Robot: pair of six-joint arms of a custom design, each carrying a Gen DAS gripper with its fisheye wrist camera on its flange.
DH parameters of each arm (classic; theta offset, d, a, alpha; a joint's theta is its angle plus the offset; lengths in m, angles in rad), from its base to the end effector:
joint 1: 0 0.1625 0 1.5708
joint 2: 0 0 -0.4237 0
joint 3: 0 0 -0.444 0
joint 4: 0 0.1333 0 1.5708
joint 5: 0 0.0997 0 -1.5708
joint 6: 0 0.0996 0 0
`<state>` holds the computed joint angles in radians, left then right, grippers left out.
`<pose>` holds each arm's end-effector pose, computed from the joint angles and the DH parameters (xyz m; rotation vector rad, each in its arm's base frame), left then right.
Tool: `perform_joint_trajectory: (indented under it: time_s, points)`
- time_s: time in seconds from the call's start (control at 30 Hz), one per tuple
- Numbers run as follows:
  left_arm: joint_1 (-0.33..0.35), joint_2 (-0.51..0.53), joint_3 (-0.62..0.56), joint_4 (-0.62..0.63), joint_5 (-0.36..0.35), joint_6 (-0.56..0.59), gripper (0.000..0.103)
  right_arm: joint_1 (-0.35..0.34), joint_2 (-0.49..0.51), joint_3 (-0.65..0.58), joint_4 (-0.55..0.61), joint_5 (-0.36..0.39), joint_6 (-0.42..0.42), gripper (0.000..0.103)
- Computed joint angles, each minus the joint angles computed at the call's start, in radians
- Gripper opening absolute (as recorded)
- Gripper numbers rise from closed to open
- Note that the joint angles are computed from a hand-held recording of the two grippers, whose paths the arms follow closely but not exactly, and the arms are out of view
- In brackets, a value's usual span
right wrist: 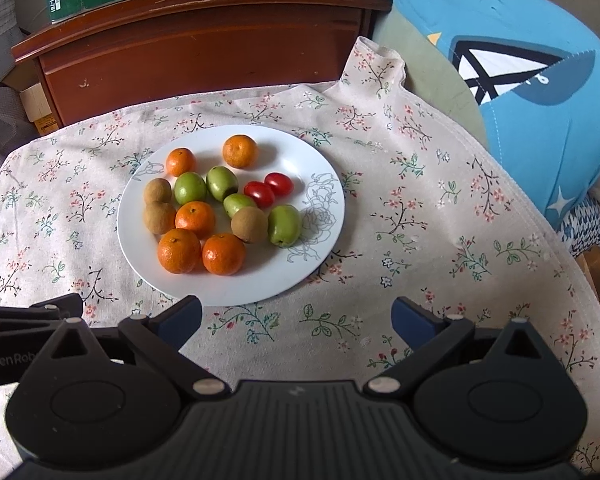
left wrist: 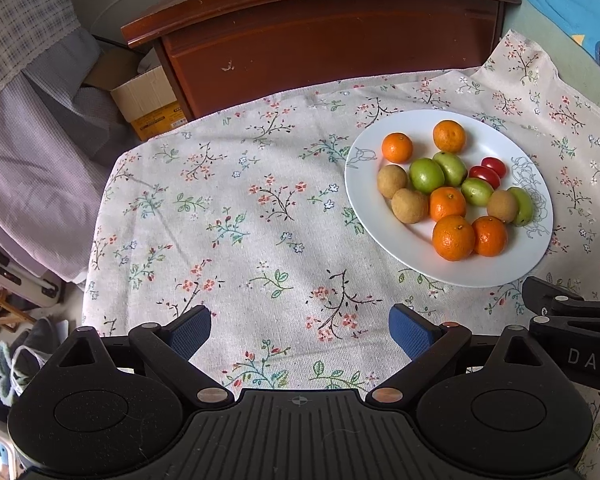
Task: Organize fruits
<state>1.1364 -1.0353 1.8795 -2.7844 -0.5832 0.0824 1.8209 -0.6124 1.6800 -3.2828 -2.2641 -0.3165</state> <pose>-0.0663 -0.6571 0.1799 0.3418 2.1430 -0.6007 0.2374 -0.6479 0.0157 0.3817 -2.3167 0.7498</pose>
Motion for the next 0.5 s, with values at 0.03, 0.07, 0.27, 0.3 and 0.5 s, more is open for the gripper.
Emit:
perform_joint_trajectory:
  time_s: [0.03,0.07,0.27,0.3,0.5]
  points:
    - [0.0,-0.002,0.002,0.0,0.0,0.002,0.097,-0.005,-0.002,0.005,-0.001,0.011,-0.006,0.101]
    - [-0.001,-0.003,0.006,-0.006,0.0,0.007,0.097,-0.013,-0.004,0.013,-0.004,0.024,-0.018,0.101]
    - [-0.008,-0.031,0.038,-0.027,-0.007,0.023,0.097,-0.064,0.002,0.053,-0.104,0.09,-0.072,0.101]
    - [-0.009,-0.04,0.044,-0.024,-0.011,0.019,0.097,-0.074,0.0,0.06,-0.114,0.106,-0.067,0.101]
    - [-0.031,-0.093,0.102,-0.064,-0.016,0.042,0.097,-0.113,0.015,0.095,-0.246,0.201,-0.091,0.101]
